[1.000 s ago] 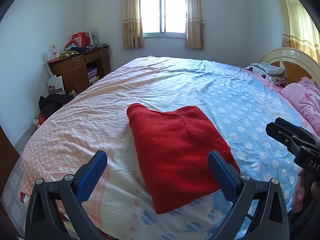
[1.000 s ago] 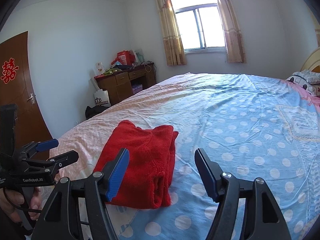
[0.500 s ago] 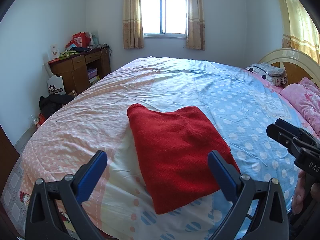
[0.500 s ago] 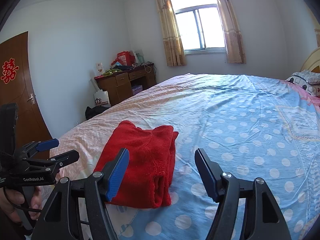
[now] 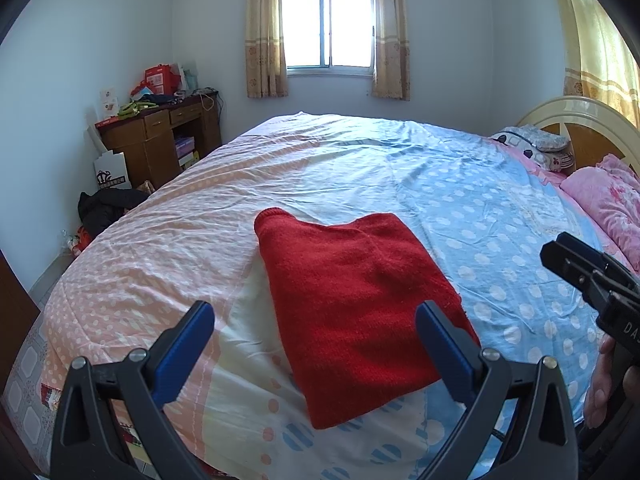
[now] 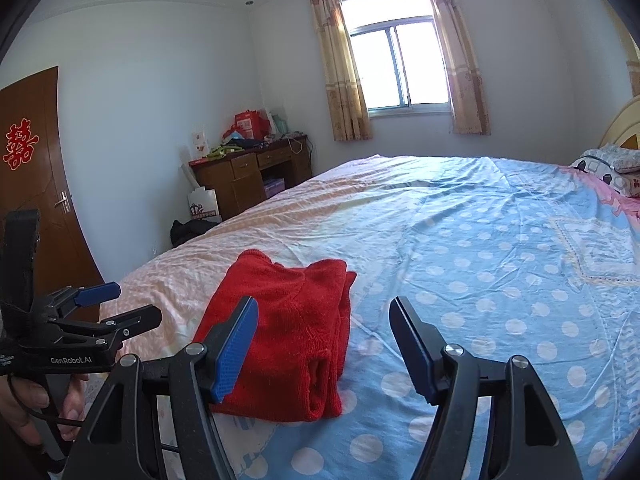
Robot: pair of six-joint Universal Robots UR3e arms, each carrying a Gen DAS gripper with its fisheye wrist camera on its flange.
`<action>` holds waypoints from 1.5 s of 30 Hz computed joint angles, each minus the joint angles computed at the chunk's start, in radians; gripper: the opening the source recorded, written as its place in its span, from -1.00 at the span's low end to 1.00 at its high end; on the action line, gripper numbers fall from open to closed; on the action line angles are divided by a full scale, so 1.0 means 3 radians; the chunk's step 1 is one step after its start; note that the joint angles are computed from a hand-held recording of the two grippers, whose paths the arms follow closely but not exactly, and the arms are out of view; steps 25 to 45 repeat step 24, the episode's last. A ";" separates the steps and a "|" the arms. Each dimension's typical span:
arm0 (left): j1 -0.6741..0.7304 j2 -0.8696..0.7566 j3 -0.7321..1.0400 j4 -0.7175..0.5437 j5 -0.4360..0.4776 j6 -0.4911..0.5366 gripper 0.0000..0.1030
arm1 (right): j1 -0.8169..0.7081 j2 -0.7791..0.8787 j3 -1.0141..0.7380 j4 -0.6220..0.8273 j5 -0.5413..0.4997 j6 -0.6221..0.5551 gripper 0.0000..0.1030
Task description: Fold small clothes
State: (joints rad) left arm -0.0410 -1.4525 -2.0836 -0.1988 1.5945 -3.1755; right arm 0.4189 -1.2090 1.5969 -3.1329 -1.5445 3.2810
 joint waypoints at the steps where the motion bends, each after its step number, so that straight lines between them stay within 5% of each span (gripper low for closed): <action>1: 0.0011 0.0005 -0.0003 0.0003 -0.0025 0.0011 1.00 | 0.0003 -0.0001 0.0000 -0.0006 -0.0007 -0.0008 0.34; 16: 0.0222 0.0171 -0.0053 0.0121 -0.0060 -0.0057 1.00 | 0.0031 -0.0116 0.0171 -0.0468 -0.0132 0.0016 0.42; 45: 0.0300 0.0166 -0.0128 0.0203 -0.0140 -0.0029 1.00 | 0.0033 -0.0078 0.0120 -0.0369 -0.0094 -0.0047 0.49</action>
